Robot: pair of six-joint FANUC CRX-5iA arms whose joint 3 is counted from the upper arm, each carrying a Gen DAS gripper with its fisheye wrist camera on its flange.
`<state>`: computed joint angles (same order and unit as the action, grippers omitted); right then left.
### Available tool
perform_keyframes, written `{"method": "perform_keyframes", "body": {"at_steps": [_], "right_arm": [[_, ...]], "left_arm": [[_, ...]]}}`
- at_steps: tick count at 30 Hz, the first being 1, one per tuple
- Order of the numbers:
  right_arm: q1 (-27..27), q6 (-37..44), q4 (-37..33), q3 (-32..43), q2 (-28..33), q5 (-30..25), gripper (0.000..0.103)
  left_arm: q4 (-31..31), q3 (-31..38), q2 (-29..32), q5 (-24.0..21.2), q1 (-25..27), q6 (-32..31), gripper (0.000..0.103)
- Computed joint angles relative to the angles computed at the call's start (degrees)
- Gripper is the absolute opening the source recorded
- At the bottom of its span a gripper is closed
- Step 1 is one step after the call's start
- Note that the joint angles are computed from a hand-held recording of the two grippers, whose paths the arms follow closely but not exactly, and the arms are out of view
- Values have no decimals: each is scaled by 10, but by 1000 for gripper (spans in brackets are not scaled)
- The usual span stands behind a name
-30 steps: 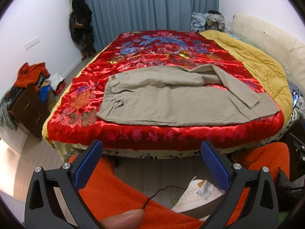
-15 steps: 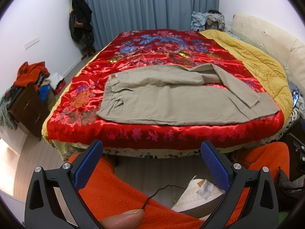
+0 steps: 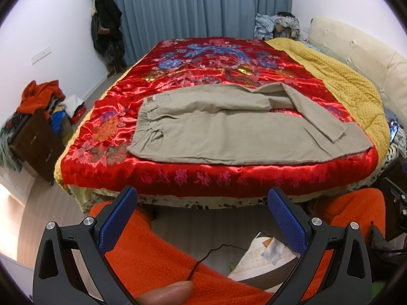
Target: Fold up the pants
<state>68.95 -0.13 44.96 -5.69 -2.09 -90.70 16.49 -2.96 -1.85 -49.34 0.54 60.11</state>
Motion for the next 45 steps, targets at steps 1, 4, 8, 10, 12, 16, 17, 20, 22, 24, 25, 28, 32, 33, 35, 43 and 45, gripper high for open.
{"method": "perform_keyframes", "body": {"at_steps": [1,4,8,10,12,16,17,20,22,24,25,28,32,33,35,43,45], "right_arm": [[0,1,0,0,0,0,103],[-1,1,0,0,0,0,103],[-1,1,0,0,0,0,103],[-1,1,0,0,-1,1,103],[0,-1,0,0,0,0,103],[-1,-1,-2,1,4,0,103],[0,-2,-2,1,5,1,103],[-2,-1,-2,-2,2,3,103],[-2,-1,-4,-1,2,4,103],[-2,0,-5,-1,2,6,103],[-2,1,-5,-2,0,8,103],[-3,3,4,-10,-7,22,103],[-15,-8,11,-33,-26,52,103],[-21,-12,24,-47,-34,65,103],[-39,-7,55,-73,-49,89,103],[-267,165,78,-202,-66,275,94],[-338,272,-6,-184,-37,332,67]], "left_arm": [[0,1,1,-1,0,0,102],[-1,5,5,-6,0,0,102],[-3,10,7,-10,1,1,102],[-3,11,8,-11,1,0,102],[-2,10,7,-11,2,-2,102],[-7,14,10,-15,0,3,102],[-8,16,11,-17,0,4,102],[-10,21,15,-22,-2,5,102],[-7,26,19,-25,-2,-5,102],[4,29,24,-11,-4,-24,102],[4,35,29,-1,-6,-25,102],[23,56,50,4,-13,-30,102],[47,81,76,-1,-25,-27,102],[47,86,82,-1,-28,-23,102],[36,104,99,-6,-35,-9,102],[-51,153,141,-40,-50,67,102],[-65,165,151,-54,-49,89,102]]}}
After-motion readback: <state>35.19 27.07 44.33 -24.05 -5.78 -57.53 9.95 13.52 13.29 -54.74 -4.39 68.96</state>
